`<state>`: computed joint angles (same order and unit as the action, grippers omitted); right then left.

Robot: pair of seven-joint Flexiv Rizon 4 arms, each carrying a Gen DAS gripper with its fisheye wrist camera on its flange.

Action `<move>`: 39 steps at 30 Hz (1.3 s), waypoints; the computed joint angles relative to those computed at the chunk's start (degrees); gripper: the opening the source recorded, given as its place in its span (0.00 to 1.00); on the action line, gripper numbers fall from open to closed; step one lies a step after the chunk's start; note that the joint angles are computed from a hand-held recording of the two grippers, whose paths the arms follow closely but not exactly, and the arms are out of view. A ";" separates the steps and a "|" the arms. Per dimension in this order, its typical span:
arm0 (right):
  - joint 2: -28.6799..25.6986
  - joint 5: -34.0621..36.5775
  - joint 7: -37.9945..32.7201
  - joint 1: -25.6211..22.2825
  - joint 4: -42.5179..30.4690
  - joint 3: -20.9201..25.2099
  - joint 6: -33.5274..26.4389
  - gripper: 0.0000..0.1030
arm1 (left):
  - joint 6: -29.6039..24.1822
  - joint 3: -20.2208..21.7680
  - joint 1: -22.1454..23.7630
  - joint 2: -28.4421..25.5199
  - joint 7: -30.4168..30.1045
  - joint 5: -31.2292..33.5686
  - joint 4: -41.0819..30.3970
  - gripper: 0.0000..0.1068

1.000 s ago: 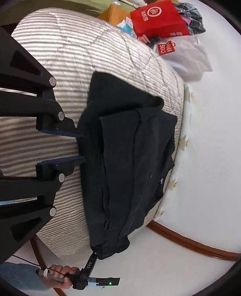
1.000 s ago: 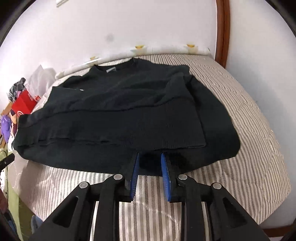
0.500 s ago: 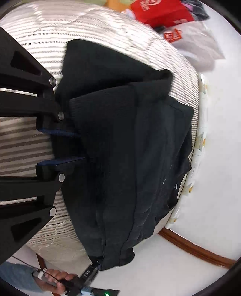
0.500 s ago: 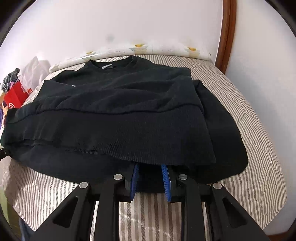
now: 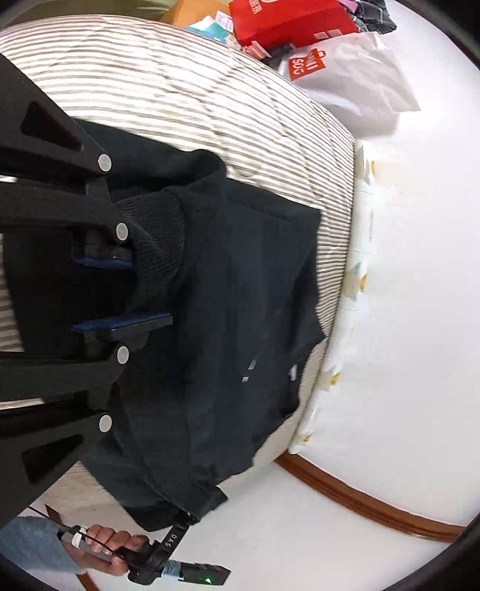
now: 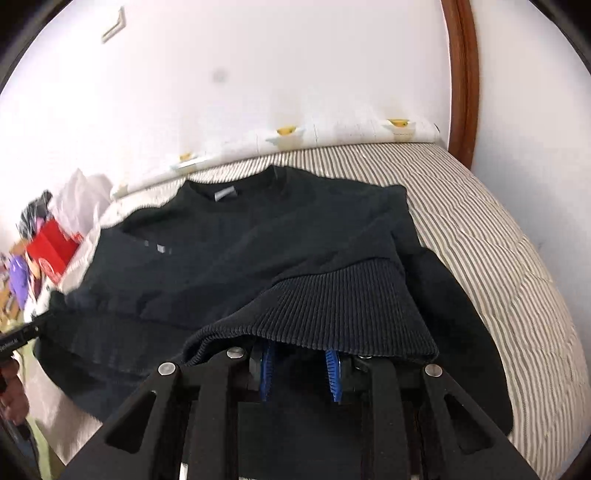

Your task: Fold small clothes

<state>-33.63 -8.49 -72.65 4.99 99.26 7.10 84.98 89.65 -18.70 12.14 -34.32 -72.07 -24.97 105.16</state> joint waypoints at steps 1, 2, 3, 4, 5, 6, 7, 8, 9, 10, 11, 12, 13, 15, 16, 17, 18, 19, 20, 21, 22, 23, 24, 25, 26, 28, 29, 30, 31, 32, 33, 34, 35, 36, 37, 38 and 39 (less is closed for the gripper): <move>-0.97 0.69 -0.41 -1.24 -1.75 1.58 -0.75 0.23 | -0.55 0.42 -0.25 -0.40 -0.08 0.03 -1.01 0.19; -2.01 1.40 -0.81 -2.23 -3.54 2.88 -1.47 0.23 | -0.94 0.69 -0.46 -0.79 -0.10 0.01 -1.98 0.19; -2.75 1.77 -0.80 -2.35 -4.80 3.09 -1.97 0.22 | -1.57 1.07 -0.70 -1.25 -0.03 0.01 -3.15 0.19; -3.67 1.99 -0.56 -2.27 -6.46 2.97 -2.86 0.22 | -2.08 1.56 -1.01 -1.58 -0.01 0.00 -4.08 0.19; -4.43 2.16 -0.34 -2.14 -7.92 2.79 -3.75 0.22 | -2.40 1.93 -1.32 -1.90 0.04 -0.03 -4.88 0.19; -5.02 2.36 -0.12 -1.98 -9.08 2.58 -4.39 0.22 | -3.49 3.27 -2.34 -2.60 -0.31 0.09 -6.74 0.19; -5.84 2.56 0.06 -1.94 -10.65 2.49 -5.20 0.22 | -3.99 3.77 -2.63 -2.80 -0.30 0.06 -7.39 0.19; -6.47 2.60 0.18 -1.75 -11.91 2.24 -6.03 0.22 | -5.19 5.06 -3.46 -3.46 -0.60 0.21 -9.06 0.19; -7.13 2.48 0.44 -1.35 -13.23 1.75 -7.05 0.22 | -6.75 6.57 -4.49 -4.17 -1.14 0.41 -10.92 0.19; -7.74 2.14 0.98 -0.64 -14.31 0.73 -7.75 0.21 | -8.21 7.38 -4.97 -4.85 -1.39 0.42 -12.56 0.19; -8.19 1.67 1.61 0.13 -15.08 -0.45 -8.27 0.21 | -11.38 8.99 -6.19 -6.24 -2.09 0.78 -15.79 0.20; -8.61 1.17 2.16 0.70 -15.86 -1.43 -8.97 0.22 | -13.87 9.39 -6.33 -6.71 -1.83 0.95 -17.31 0.26; -8.91 0.86 2.28 0.85 -16.46 -1.79 -9.49 0.22 | -16.25 9.42 -6.24 -7.22 -1.43 0.85 -18.88 0.29; -9.23 0.21 2.13 1.07 -17.07 -2.41 -9.76 0.22 | -15.95 9.39 -6.35 -7.61 -1.51 0.07 -19.77 0.29; -9.27 -0.40 2.46 1.55 -17.10 -3.37 -9.79 0.24 | -15.74 9.27 -6.34 -7.63 -1.31 -0.14 -19.92 0.30; -9.25 -1.20 3.34 2.39 -16.94 -4.84 -9.75 0.25 | -15.13 7.73 -5.42 -7.45 0.00 -1.00 -19.58 0.30; -9.22 -2.21 4.64 3.45 -16.64 -6.69 -9.72 0.27 | -14.61 6.18 -4.51 -7.21 1.29 -2.02 -19.06 0.30; -9.29 -3.41 5.78 4.34 -16.58 -8.31 -10.13 0.27 | -13.81 4.68 -3.66 -6.90 2.57 -3.14 -18.37 0.31; -9.46 -4.17 6.03 4.34 -16.84 -8.57 -10.80 0.28 | -11.30 2.65 -2.56 -6.23 4.34 -4.47 -16.74 0.32; -9.62 -4.40 5.82 3.82 -17.22 -7.97 -11.48 0.29 | -9.82 2.21 -2.46 -5.80 4.98 -4.99 -15.98 0.37; -9.82 -4.38 5.38 3.14 -17.70 -7.14 -12.23 0.32 | -7.14 0.59 -1.57 -5.18 6.55 -5.66 -14.47 0.43; -9.98 -4.30 4.88 2.58 -18.12 -6.42 -12.85 0.34 | -4.39 -1.85 -0.13 -4.63 8.46 -6.23 -12.95 0.47; -10.14 -4.32 4.61 2.33 -18.40 -6.14 -13.21 0.41 | -1.46 -4.05 1.10 -3.97 11.01 -7.58 -11.25 0.51; -10.29 -4.54 4.59 2.38 -18.55 -6.34 -13.33 0.46 | -0.08 -4.38 1.54 -3.67 10.26 -6.10 -10.69 0.52; -10.45 -4.97 4.96 2.73 -18.60 -7.05 -13.16 0.47 | 1.05 -2.85 0.90 -2.74 9.51 -5.27 -9.71 0.52; -10.83 -5.71 5.87 3.23 -19.06 -8.13 -13.49 0.51 | 0.97 -1.06 0.27 -2.40 8.31 -3.98 -9.49 0.53; -11.03 -5.83 5.98 3.08 -19.44 -8.08 -14.03 0.51 | 0.30 0.29 -0.27 -2.45 7.48 -3.49 -9.60 0.53; -11.49 -5.81 5.94 2.79 -20.36 -7.76 -14.98 0.51 | -1.35 3.25 -1.86 -2.72 5.83 -3.03 -10.35 0.53; -12.09 -5.76 5.93 2.56 -21.58 -7.48 -16.39 0.51 | -2.80 5.27 -2.85 -3.08 4.49 -2.69 -11.03 0.53; -12.57 -5.81 5.99 2.54 -22.49 -7.41 -17.46 0.51 | -4.38 6.96 -3.62 -3.70 3.17 -2.45 -11.92 0.53; -13.03 -5.86 5.87 2.49 -23.28 -7.30 -18.27 0.51 | -6.15 8.06 -3.93 -4.44 2.17 -2.32 -12.86 0.53; -13.46 -5.86 5.78 2.46 -24.02 -7.21 -18.97 0.51 | -7.45 8.58 -3.92 -5.00 1.62 -2.19 -13.54 0.53; -13.86 -5.75 5.76 2.42 -24.73 -7.08 -19.65 0.51 | -8.98 8.86 -3.75 -5.89 1.26 -2.15 -14.59 0.52; -14.29 -5.49 5.50 2.21 -25.54 -6.69 -20.20 0.51 | -9.97 9.02 -3.69 -6.70 1.16 -1.99 -15.66 0.52; -14.67 -5.13 5.17 1.98 -26.26 -6.26 -20.58 0.51 | -11.03 9.49 -3.94 -7.66 0.96 -1.64 -16.95 0.51; -15.05 -4.67 4.75 1.66 -27.04 -5.74 -20.98 0.51 | -12.26 9.85 -4.06 -8.49 0.94 -1.27 -18.15 0.51; -15.36 -4.25 4.42 1.48 -27.67 -5.40 -21.26 0.50 | -13.47 9.91 -3.98 -9.26 1.10 -1.06 -19.17 0.51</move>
<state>-48.99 -12.75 -68.23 6.46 71.59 1.70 63.72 76.18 -8.79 8.16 -43.58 -70.97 -26.04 85.98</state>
